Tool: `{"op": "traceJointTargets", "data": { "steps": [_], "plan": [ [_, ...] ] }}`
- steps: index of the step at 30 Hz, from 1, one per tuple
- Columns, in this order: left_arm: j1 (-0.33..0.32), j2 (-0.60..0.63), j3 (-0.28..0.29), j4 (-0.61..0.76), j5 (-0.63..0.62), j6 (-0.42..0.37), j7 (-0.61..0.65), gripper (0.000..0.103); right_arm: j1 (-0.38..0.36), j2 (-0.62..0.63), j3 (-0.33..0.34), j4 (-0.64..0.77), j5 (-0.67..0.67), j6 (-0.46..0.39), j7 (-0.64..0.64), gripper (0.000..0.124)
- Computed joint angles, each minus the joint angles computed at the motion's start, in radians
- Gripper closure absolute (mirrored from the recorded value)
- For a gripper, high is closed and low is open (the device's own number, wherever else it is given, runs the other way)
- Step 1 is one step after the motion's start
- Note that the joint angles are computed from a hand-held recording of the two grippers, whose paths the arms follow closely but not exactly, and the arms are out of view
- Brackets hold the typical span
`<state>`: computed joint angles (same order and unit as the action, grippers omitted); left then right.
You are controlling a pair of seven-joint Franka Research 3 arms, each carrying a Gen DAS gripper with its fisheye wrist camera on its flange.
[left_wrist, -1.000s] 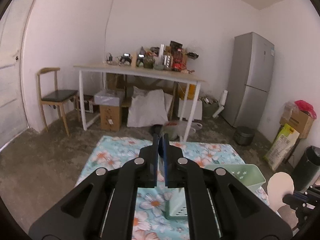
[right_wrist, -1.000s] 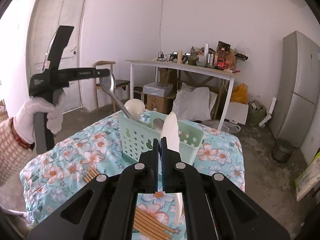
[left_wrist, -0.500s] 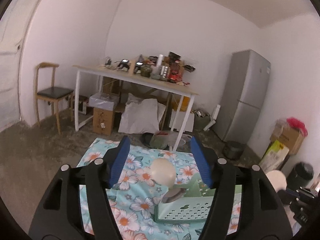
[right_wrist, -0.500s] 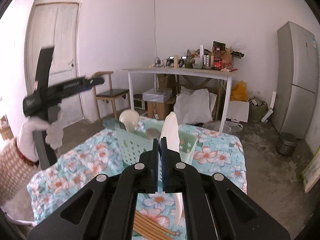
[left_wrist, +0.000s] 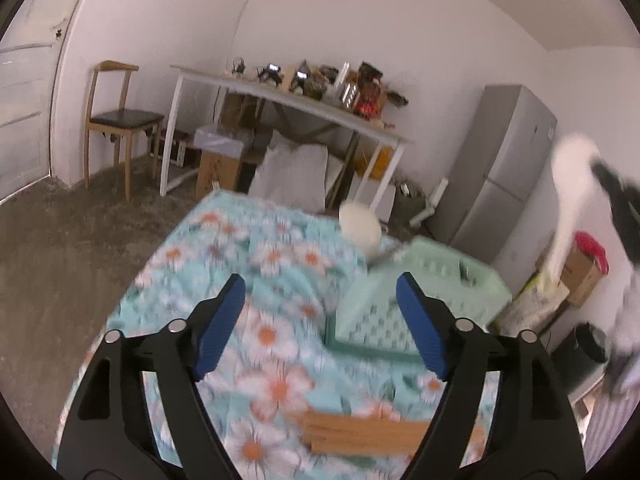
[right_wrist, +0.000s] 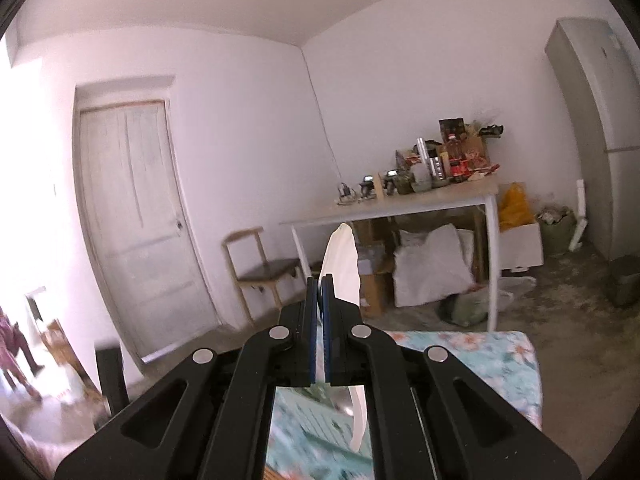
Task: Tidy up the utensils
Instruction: 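Open the left tool over the basket while the right tool drops the white spoon in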
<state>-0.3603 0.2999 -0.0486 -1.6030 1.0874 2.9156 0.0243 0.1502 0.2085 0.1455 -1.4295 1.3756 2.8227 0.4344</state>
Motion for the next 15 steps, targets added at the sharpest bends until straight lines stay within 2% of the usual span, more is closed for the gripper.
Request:
{"op": "traceJointTargets", "data": {
  "steps": [4, 11, 15],
  "plan": [
    [0.010, -0.004, -0.022, -0.048, -0.051, 0.018, 0.057, 0.023, 0.011, 0.099, 0.007, 0.109, -0.092, 0.019, 0.091, 0.121],
    [0.001, -0.007, -0.015, -0.091, -0.069, 0.016, 0.089, 0.020, 0.025, 0.253, 0.021, 0.215, -0.312, 0.067, 0.253, 0.121],
    [-0.003, -0.015, -0.016, -0.105, -0.067, -0.008, 0.118, 0.020, 0.053, 0.279, -0.030, 0.193, -0.483, 0.044, 0.433, 0.118]
  ]
}}
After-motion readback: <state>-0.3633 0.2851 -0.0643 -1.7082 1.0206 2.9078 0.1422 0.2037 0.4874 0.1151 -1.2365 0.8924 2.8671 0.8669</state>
